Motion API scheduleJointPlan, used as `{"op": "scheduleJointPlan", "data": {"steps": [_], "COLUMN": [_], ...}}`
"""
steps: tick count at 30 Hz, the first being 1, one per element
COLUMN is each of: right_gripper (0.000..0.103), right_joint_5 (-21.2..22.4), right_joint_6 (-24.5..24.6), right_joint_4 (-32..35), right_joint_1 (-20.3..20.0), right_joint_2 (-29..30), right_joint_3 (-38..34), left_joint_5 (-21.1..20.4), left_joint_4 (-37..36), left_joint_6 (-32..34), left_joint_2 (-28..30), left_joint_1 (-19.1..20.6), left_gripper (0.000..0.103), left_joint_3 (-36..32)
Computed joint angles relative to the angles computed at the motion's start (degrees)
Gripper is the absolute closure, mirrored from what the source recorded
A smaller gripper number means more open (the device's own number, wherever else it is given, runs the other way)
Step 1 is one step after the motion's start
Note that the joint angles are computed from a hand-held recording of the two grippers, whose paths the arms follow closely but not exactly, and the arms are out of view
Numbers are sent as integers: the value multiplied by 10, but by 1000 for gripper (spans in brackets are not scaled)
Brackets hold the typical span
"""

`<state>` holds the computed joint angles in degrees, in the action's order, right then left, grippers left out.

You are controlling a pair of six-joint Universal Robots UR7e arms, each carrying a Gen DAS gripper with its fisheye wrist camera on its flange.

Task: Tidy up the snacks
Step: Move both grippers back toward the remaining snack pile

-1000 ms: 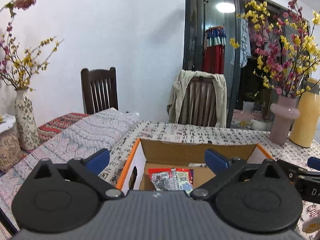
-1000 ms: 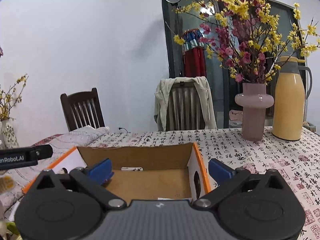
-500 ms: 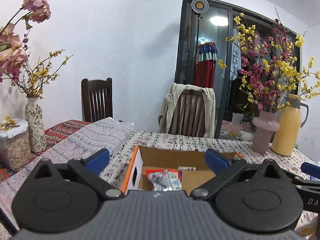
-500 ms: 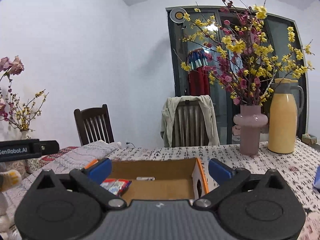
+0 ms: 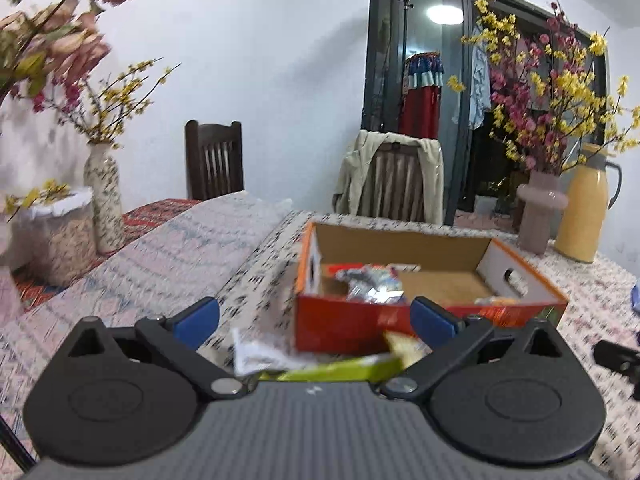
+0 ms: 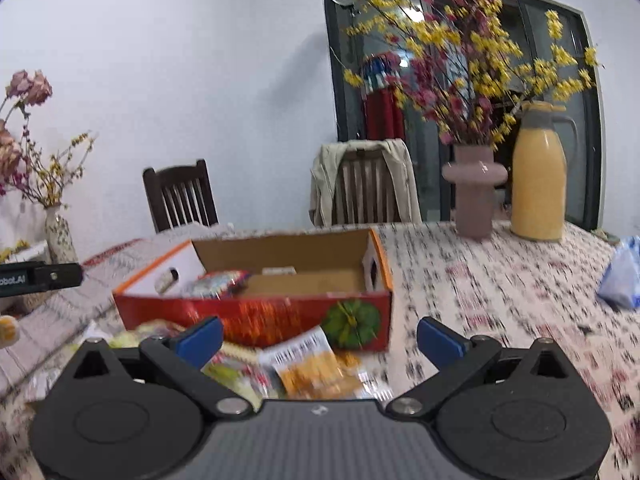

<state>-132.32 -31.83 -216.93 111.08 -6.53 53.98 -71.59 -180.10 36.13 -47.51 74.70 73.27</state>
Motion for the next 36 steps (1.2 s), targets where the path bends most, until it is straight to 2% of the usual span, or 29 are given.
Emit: {"op": "scheduleJointPlan", "data": {"steps": [4, 9, 15, 25, 31, 34, 36], "right_gripper": [0, 0, 0, 0, 0, 0, 0], "right_joint_5": [-25, -21, -6, 9, 6, -15, -20], "right_joint_6": [7, 15, 38, 66, 74, 55, 63], "right_joint_4": [-17, -52, -53, -42, -30, -41, -39], "right_joint_1": [-7, -18, -26, -30, -31, -25, -23], "right_joint_2": [-6, -12, -18, -29, -31, -23, -27], "right_joint_3": [32, 62, 81, 99, 97, 85, 95], "left_joint_5": [18, 35, 24, 21, 16, 14, 10], "left_joint_4": [-3, -10, -30, -22, -12, -6, -1], "left_joint_6": [4, 4, 20, 14, 4, -1, -5], "left_joint_2": [3, 18, 23, 23, 22, 21, 20], "left_joint_1": [13, 24, 28, 29, 31, 32, 33], "left_gripper": [0, 0, 0, 0, 0, 0, 0], "left_joint_3": [2, -12, -5, -6, -8, -11, -11]}}
